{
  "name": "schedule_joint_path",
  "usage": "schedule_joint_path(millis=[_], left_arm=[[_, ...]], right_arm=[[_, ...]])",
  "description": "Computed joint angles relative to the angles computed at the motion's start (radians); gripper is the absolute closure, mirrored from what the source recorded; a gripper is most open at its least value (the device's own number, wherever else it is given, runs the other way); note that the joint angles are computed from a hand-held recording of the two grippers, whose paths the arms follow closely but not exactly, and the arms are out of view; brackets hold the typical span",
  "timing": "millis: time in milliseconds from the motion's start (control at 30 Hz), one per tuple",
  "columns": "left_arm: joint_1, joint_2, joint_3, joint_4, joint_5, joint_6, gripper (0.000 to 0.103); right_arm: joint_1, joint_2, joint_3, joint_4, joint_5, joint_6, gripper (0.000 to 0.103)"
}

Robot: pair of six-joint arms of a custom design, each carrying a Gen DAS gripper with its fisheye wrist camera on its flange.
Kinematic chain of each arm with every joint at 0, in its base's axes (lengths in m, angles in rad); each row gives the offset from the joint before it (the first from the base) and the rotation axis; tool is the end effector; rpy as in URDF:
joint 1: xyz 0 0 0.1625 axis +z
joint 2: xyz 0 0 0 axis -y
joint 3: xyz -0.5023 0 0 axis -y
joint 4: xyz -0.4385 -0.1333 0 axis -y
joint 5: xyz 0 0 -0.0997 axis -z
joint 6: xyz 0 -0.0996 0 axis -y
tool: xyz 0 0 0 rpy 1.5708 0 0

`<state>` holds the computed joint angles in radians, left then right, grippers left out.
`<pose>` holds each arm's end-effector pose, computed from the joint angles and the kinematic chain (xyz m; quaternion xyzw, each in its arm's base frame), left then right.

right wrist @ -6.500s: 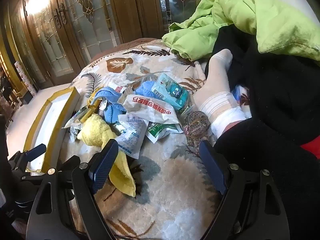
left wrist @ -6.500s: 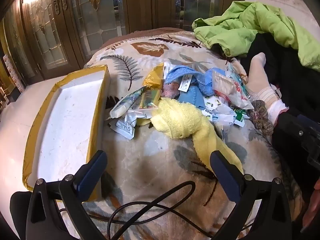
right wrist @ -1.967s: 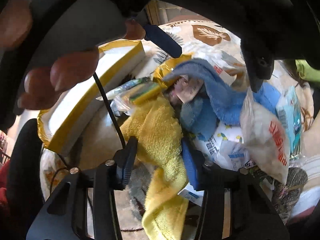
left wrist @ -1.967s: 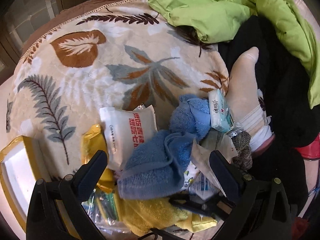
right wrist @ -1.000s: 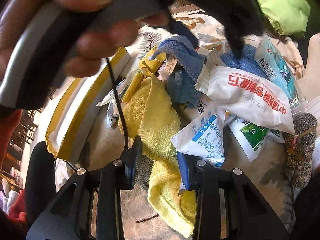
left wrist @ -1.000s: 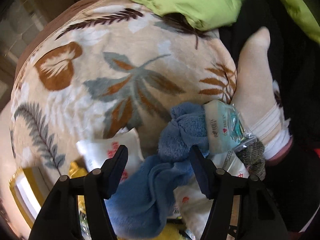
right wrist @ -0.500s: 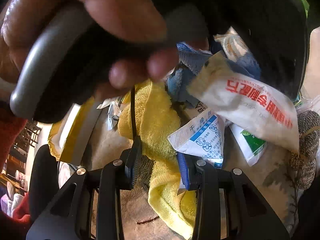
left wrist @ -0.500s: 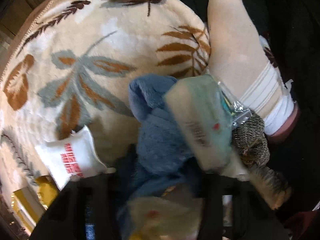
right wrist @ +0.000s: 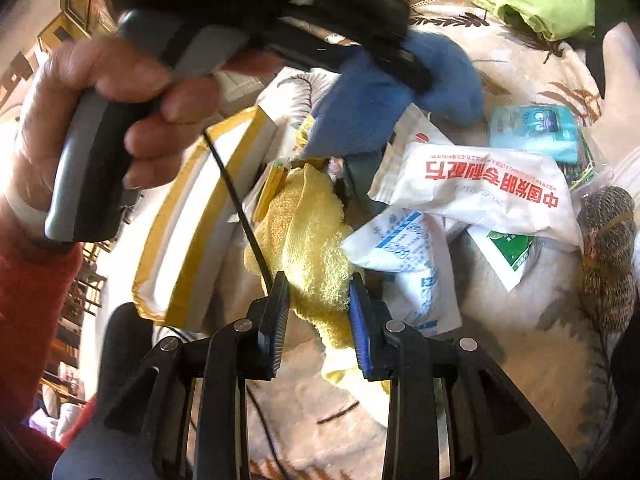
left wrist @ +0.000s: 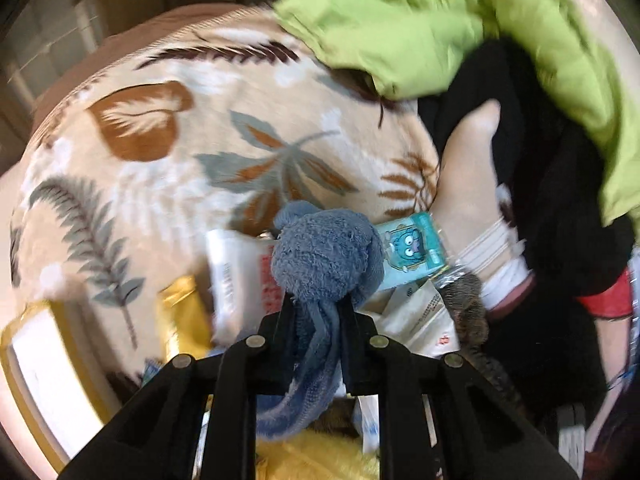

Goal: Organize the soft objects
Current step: 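Carry both towels into the yellow-rimmed box and open both tools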

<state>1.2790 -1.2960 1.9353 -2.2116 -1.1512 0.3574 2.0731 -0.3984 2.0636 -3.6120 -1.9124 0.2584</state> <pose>-0.0026 -0.6132 0.2935 0.3118 0.9270 0.0061 0.2082 0.3518 -0.4329 -0.1299 0.0862 -0.9648 0.2330 0.0867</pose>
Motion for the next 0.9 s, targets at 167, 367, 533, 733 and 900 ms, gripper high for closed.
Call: schedule_joint_path(millis=[167,367,533,733,900], left_arm=[[0.017,-0.094,0.005,0.006,-0.054,-0.017,0.087],[0.058,-0.172,-0.011,0.017,-0.115,-0.025,0.087],[0.109,-0.235,-0.043,0.012,-0.135,-0.025,0.087],[0.174,-0.279,-0.09,0.003,-0.118,-0.046,0.087],[0.24,-0.271,-0.116,-0.03,-0.095,-0.08,0.087]], right_arm=[[0.009,-0.023,0.024,-0.047,0.025,0.035,0.076],[0.03,-0.074,0.048,-0.082,0.044,0.042,0.076],[0.063,-0.074,0.003,-0.075,0.072,0.047,0.076],[0.086,-0.023,-0.148,-0.006,0.151,0.052,0.076],[0.08,0.064,-0.322,0.073,0.222,0.111,0.076]])
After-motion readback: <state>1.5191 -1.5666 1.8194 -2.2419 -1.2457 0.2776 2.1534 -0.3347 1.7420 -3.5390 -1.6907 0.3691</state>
